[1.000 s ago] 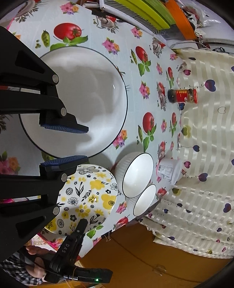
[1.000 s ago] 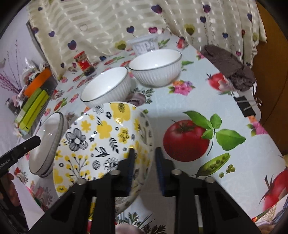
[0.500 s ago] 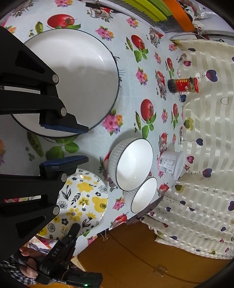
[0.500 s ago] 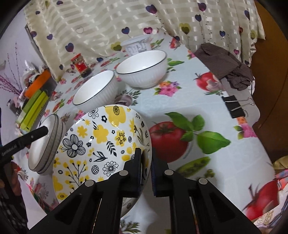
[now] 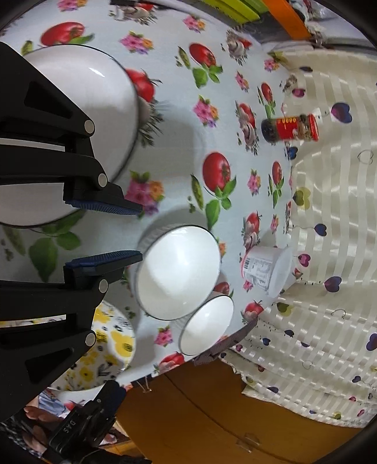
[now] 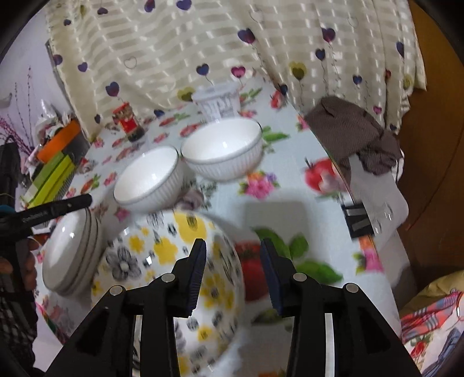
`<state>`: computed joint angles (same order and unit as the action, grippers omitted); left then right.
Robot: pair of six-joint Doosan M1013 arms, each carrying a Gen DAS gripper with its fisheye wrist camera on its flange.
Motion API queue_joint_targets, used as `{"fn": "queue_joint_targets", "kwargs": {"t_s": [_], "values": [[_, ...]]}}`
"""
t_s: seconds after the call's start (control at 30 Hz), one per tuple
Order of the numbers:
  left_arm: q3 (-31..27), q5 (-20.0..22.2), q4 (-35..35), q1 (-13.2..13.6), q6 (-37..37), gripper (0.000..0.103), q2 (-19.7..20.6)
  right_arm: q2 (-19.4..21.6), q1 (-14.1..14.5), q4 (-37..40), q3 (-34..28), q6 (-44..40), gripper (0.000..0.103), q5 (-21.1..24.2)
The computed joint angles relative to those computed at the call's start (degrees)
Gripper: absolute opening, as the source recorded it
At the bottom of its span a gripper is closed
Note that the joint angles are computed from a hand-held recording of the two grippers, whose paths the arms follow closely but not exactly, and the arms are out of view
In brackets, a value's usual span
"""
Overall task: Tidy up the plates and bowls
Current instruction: 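Close both grippers on the rim of the white ribbed bowl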
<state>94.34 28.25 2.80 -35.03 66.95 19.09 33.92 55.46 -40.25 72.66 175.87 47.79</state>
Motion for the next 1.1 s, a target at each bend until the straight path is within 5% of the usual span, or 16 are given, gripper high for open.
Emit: {"fn": "queue_joint_targets", "kwargs": {"t_s": [0.5, 0.9, 1.1], "values": [[-7.6, 5.0, -8.7, 2.7, 8.8, 0.026, 6.2, 8.7, -4.9, 17.6, -14.9, -20.2, 0.039, -1.5], [-10.3, 7.2, -9.7, 3.3, 11.1, 0.026, 8.7, 9.3, -5.7, 16.3, -15.9, -16.9, 0.039, -3.9], [-11.1, 7.8, -11.0, 3.6, 12.5, 0.026, 9.3, 11.7, -6.2, 21.8, -20.2, -23.7, 0.039, -2.2]]}}
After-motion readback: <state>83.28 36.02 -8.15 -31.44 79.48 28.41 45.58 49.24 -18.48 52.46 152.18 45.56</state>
